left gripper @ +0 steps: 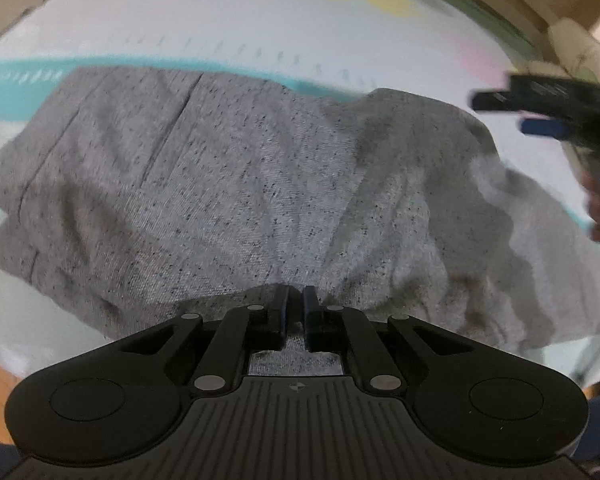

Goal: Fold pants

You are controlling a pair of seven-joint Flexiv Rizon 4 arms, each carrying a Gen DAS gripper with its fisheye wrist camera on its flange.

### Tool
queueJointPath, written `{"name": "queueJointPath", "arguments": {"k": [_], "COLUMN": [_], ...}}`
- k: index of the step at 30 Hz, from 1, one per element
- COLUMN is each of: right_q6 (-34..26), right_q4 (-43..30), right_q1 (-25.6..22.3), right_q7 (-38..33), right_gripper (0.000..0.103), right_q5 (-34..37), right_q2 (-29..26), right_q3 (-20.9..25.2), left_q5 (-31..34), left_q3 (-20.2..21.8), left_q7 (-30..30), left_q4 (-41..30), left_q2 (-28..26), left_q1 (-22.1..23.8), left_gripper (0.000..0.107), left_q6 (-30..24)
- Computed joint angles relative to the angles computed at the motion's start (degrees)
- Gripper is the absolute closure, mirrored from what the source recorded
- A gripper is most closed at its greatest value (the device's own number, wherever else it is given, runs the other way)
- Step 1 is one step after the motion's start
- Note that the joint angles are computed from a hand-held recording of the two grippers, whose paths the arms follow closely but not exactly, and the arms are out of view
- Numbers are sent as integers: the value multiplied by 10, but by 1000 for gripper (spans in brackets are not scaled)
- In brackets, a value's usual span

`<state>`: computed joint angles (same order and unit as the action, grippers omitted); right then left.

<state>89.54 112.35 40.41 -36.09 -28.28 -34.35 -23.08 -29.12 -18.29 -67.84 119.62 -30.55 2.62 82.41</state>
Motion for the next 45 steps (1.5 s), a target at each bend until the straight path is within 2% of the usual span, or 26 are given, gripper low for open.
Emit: {"name": "queueJointPath", "arguments": {"k": [1, 5, 7, 8, 9, 10, 11, 12, 14, 15, 17, 18, 19, 23, 24, 25, 28, 30, 33, 37, 40, 43, 44, 45], "right_q6": [-4, -49, -112, -142, -171, -190, -208, -206, -140, -117, -106, -100, -91, -81, -81, -86, -116, -123, -131, -205, -225, -231, -232, -234], "right_q4": [-25, -133, -188, -209, -227, -234, -238, -228, -170, -148, -125, -115, -103, -86, -86, -90, -128, -151, -195, -284, -325, -340, -340, -341], "right_q1": [-17, -112, -166, -191, -215, -234, -240, -234, -199, -193, -205, -205, -191, -160, -160, -168, -215, -228, -243, -273, -280, -279, -269, -259], "right_q7": [-7, -65, -123, -158, -198, -227, -261, -274, -257, -264, -290, -300, -302, -316, -315, -319, -345, -356, -380, -431, -453, -445, -433, -419], "right_gripper": [17, 17, 19, 29, 56, 78, 87, 87, 87, 87, 87, 87, 87, 87, 86, 83, 63, 43, 41, 41, 51, 73, 92, 94], "right_q5": [2, 12, 26, 38, 54, 62, 85, 94, 76, 76, 89, 92, 88, 67, 69, 75, 113, 134, 156, 201, 239, 278, 283, 284], "right_q2": [-17, -83, -106, -115, -122, -125, -125, -118, -94, -85, -74, -70, -66, -60, -59, -59, -71, -82, -106, -150, -171, -175, -172, -171], "right_q3": [16, 130, 210, 249, 290, 322, 337, 333, 287, 281, 304, 309, 295, 264, 264, 275, 330, 345, 367, 421, 438, 430, 415, 398], "left_q5": [0, 24, 36, 39, 40, 37, 32, 31, 33, 37, 42, 43, 43, 67, 79, 91, 109, 111, 113, 124, 129, 131, 132, 134], "left_q3": [4, 34, 44, 44, 43, 34, 23, 21, 10, 9, 33, 48, 64, 102, 102, 109, 115, 101, 72, 61, 50, 39, 39, 38], "left_q7": [-4, -10, -15, -17, -21, -18, -17, -24, -41, -55, -87, -100, -112, -137, -136, -140, -156, -161, -159, -156, -155, -157, -158, -157], "left_q4": [-4, -16, -21, -24, -25, -22, -18, -18, -16, -18, -35, -49, -61, -93, -89, -87, -84, -77, -60, -46, -35, -27, -20, -15], "left_q2": [0, -4, -7, -8, -8, -10, -10, -10, -17, -21, -34, -41, -47, -66, -68, -67, -65, -62, -60, -57, -55, -50, -42, -37], "left_q1": [-1, -28, -38, -39, -42, -34, -26, -25, -20, -20, -42, -54, -66, -87, -86, -92, -97, -82, -53, -40, -28, -18, -17, -16], "left_gripper": [100, 100, 100, 100, 100, 100, 100, 100, 100, 100, 99, 99, 99, 99, 99, 99, 99, 99, 99, 99, 99, 99, 99, 99], "left_q6": [-9, -10, -9, -8, -6, 3, 16, 30, 88, 119, 153, 149, 134, 45, 53, 58, 57, 60, 72, 85, 93, 95, 94, 93]}}
